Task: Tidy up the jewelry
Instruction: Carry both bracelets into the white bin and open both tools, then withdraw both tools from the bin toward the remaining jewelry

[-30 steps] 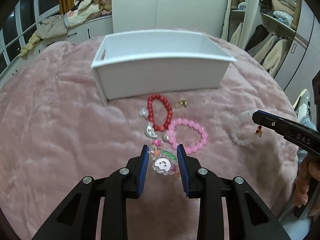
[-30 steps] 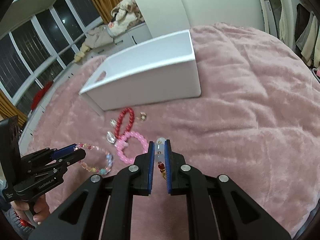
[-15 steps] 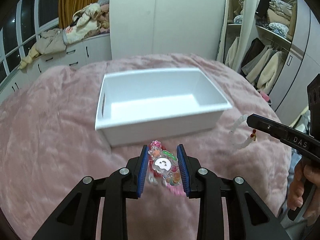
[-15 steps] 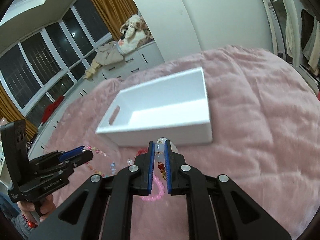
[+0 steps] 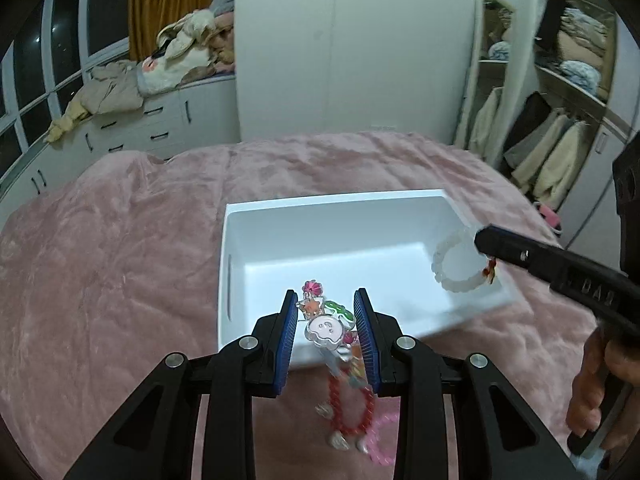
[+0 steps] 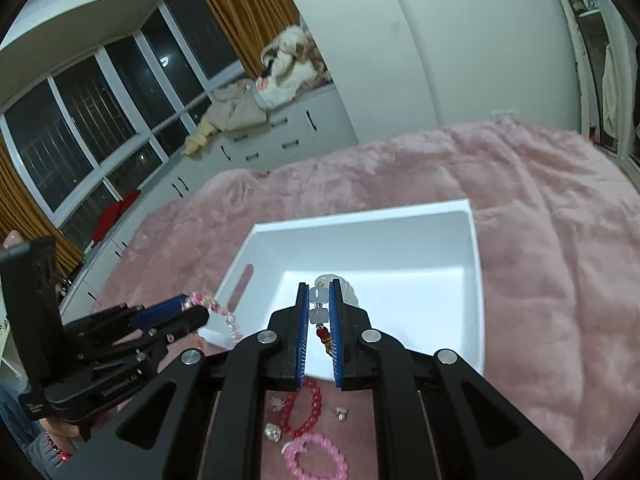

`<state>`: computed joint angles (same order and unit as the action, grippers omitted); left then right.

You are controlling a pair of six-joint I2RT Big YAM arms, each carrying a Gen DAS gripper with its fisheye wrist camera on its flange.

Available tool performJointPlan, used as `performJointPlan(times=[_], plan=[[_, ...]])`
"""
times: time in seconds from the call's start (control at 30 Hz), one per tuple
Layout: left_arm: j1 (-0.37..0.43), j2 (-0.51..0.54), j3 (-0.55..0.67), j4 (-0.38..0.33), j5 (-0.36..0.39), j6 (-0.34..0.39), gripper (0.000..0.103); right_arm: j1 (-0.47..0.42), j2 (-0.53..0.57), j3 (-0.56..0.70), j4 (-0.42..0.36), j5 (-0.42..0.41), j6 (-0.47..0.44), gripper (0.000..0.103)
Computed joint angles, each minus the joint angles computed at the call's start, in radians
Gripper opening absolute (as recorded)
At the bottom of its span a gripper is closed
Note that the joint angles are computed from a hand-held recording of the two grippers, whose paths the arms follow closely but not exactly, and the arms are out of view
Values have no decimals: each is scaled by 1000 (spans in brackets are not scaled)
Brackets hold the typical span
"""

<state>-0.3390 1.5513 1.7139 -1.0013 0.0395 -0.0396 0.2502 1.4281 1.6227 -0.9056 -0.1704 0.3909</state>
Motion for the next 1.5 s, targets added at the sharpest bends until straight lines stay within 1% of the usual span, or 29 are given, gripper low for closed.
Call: performJointPlan(times=[0.13,0.2,0.23,0.4,0.5,0.57,0.67,0.8,0.93,1.0,1.03,1.07,1.1,1.13,1.2,1.27,1.3,1.33,1.37,1.4,1.47,1.5], plan=[[20,89,83,-53,9,-26,33,-4,65,7,1,-23,16,10],[28,121,115,-71,29,-32,34,-5,85,3,4,-33,17,10],[31,134,127,-78,26,-32,34,-6,94,0,8,-38,17,10],[28,211,208,-113,-12,-27,34,-17,119,-19,31,-71,44,10],[28,252,245,-142,-42,-26,34,-23,124,-35,42,-78,59,10],[24,269,251,-155,-70,-27,34,-26,126,-38,47,-79,69,10],[24,282,254,-171,-80,-24,34,-29,125,-41,62,-93,89,10],[20,286,253,-177,-101,-28,34,-33,101,-65,80,-91,110,10],[23,273,236,-173,-87,-39,34,-38,81,-79,70,-91,108,11],[28,265,226,-174,-71,-52,35,-46,77,-76,60,-107,115,13],[30,261,221,-175,-65,-61,43,-52,71,-82,68,-130,128,16],[33,254,211,-171,-62,-78,48,-57,71,-81,74,-151,140,22],[35,247,202,-165,-63,-85,50,-62,63,-88,85,-167,155,37],[36,244,199,-166,-65,-87,50,-62,52,-94,90,-156,160,45],[39,228,187,-165,-59,-92,51,-62,30,-104,97,-152,160,46],[41,200,164,-148,-50,-92,56,-59,-2,-116,92,-136,149,55],[40,181,147,-133,-48,-88,66,-55,-15,-120,86,-119,140,66],[39,161,126,-112,-45,-83,78,-51,-29,-123,74,-97,129,81],[35,135,97,-86,-53,-76,84,-48,-44,-126,60,-74,117,87],[31,116,76,-68,-63,-74,92,-44,-64,-132,48,-47,103,93],[25,74,22,-31,-60,-57,92,-41,-92,-146,31,-25,89,93],[23,65,10,-30,-62,-48,92,-40,-111,-159,27,-20,84,93]])
